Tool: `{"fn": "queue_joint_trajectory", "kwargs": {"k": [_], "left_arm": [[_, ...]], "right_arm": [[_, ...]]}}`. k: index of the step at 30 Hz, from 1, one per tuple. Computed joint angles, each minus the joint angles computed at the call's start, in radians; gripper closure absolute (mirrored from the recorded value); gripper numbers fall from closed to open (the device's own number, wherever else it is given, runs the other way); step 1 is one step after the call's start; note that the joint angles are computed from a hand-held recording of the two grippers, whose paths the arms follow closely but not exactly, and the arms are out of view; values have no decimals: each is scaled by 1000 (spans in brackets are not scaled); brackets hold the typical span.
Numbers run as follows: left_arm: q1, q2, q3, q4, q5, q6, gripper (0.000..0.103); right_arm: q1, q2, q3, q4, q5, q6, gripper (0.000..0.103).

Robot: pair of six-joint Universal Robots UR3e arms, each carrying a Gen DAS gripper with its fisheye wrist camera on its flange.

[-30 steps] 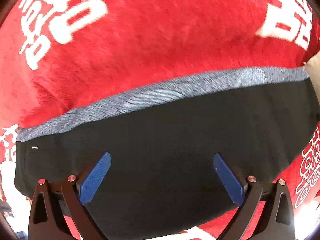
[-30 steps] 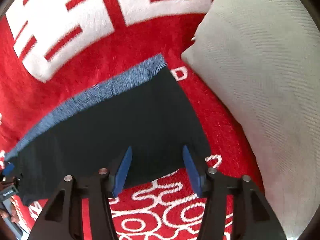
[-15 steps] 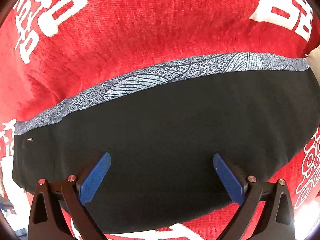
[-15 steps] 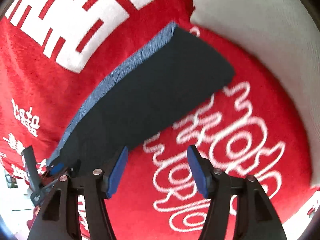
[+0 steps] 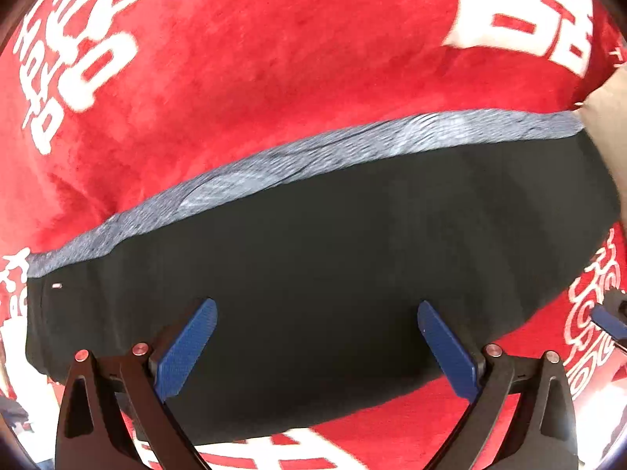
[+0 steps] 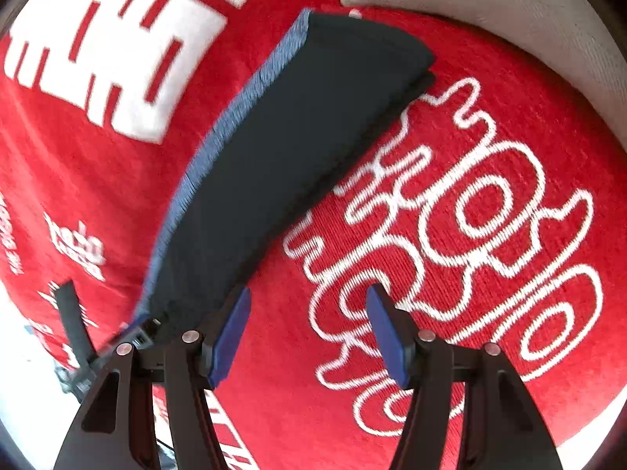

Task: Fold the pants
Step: 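Grasp the folded pants end with the right gripper and lift it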

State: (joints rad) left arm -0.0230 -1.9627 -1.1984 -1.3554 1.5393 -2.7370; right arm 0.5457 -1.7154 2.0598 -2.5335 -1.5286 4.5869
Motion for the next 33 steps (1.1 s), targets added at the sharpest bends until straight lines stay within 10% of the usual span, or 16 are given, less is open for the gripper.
{"fn": "queue_joint_trajectory", "kwargs": {"k": [8, 20, 21, 23, 30, 33], "left_arm": [[-103, -62, 40, 4, 25, -97, 0], [-95, -58, -49, 108, 24, -78, 3], [-100, -55, -33, 96, 20, -82, 16], [-109, -60, 41, 21, -10, -100, 38], [-143, -78, 86, 6, -211, -181, 53], [-163, -8, -150, 205, -217, -171, 53]], "right_arm": [[7, -11, 245, -390, -195, 198, 38], [-98, 160, 307, -808, -240, 105, 36], [-117, 162, 302, -803, -214, 94, 41], [-199, 138, 297, -731, -80, 55, 91], [-176, 72, 112, -459, -92, -104, 91], [-179, 90, 42, -407, -71, -157, 91]]}}
